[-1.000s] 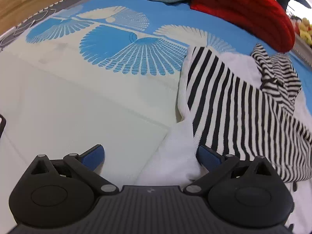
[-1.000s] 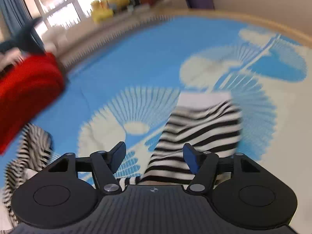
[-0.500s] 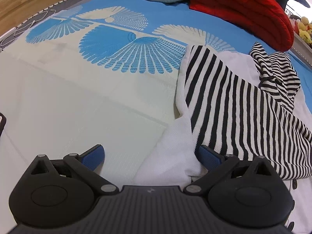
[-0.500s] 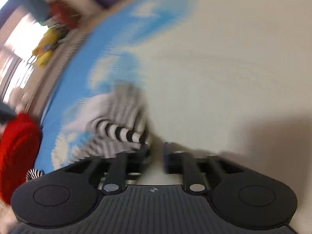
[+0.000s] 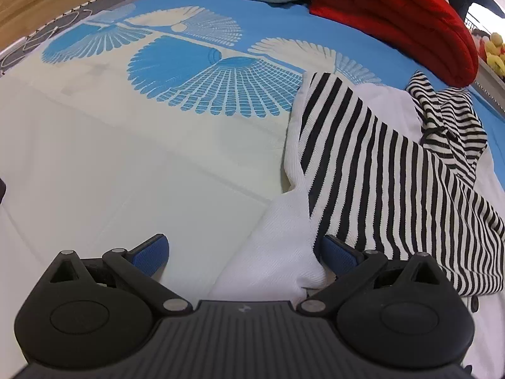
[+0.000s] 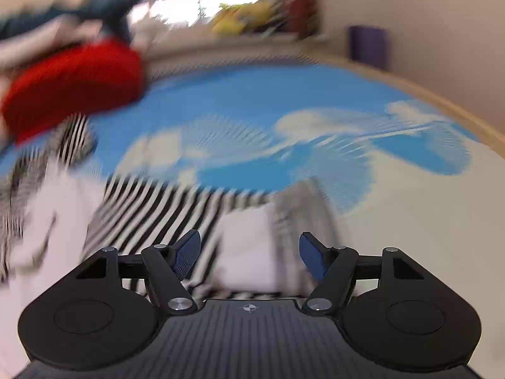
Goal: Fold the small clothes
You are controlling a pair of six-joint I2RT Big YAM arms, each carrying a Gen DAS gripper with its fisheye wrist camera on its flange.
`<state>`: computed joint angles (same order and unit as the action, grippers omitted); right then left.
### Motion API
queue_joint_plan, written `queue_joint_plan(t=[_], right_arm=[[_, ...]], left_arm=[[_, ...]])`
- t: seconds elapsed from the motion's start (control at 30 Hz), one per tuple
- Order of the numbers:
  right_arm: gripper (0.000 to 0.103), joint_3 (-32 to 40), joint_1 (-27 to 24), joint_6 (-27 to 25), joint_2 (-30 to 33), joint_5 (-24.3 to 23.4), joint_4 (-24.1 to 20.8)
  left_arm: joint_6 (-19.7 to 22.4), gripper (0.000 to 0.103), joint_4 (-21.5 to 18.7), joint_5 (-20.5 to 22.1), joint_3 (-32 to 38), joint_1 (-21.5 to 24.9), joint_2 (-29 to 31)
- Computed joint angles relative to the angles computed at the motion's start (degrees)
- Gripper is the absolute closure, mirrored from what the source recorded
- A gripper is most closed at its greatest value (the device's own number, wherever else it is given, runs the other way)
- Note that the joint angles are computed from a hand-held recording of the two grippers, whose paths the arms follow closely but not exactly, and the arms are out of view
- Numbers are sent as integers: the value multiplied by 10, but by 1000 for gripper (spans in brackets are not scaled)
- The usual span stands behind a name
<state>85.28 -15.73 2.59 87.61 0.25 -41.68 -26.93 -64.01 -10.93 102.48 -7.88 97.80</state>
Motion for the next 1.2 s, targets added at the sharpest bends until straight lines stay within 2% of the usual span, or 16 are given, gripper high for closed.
queue_joint_plan(t=[0.07, 0.1, 0.13, 0.17, 0.23, 0.3, 0.4, 0.43, 0.5, 0.53, 0.6, 0.67, 0.8, 0.9, 1.07, 1.2], right_arm=[[28, 7, 13, -12, 19, 58, -20], [46, -8, 15, -5, 12, 78, 6], [75, -8, 10, 5, 9, 77, 7], [89, -4, 1, 31, 5, 68, 3], [89, 0, -29, 94, -13, 43, 11], [89, 3, -56, 134, -24, 55, 32], [89, 38, -118, 252, -14, 26, -8], [89, 49, -134, 275, -2, 19, -26], [90, 75, -165, 302, 30, -24, -87], [90, 77, -170, 310, 41, -22, -100], [90, 44, -173, 318, 31, -25, -54], [93, 45, -163, 324, 31, -7, -48], [97, 83, -131, 285, 31, 48, -69], [98, 126, -83, 243, 24, 56, -61], [98, 241, 57, 166, 53, 32, -60], [98, 354, 185, 157, 118, -6, -80]], left_arm=[[-1, 0, -1, 5, 1, 2, 0], [-3, 0, -2, 7, 1, 3, 0], [-4, 0, -3, 10, 1, 4, -1], [-5, 0, -4, 11, 2, 5, -1], [-6, 0, -5, 12, 3, 4, 0], [-7, 0, -5, 9, 3, 3, 0], [-9, 0, 0, 9, 0, 2, -3], [-8, 0, 3, 8, -2, 3, -5], [-9, 0, 9, 8, -6, 3, -8], [-10, 0, 12, 9, -7, 3, -9], [-14, 0, 16, 14, -8, 5, -11], [-19, 0, 22, 18, -12, 6, -14], [-24, 0, 26, 21, -11, 9, -19], [-29, 0, 27, 2, -7, 9, -22], [-28, 0, 29, -4, -3, 14, -34], [-31, 0, 39, 3, -6, 24, -49]])
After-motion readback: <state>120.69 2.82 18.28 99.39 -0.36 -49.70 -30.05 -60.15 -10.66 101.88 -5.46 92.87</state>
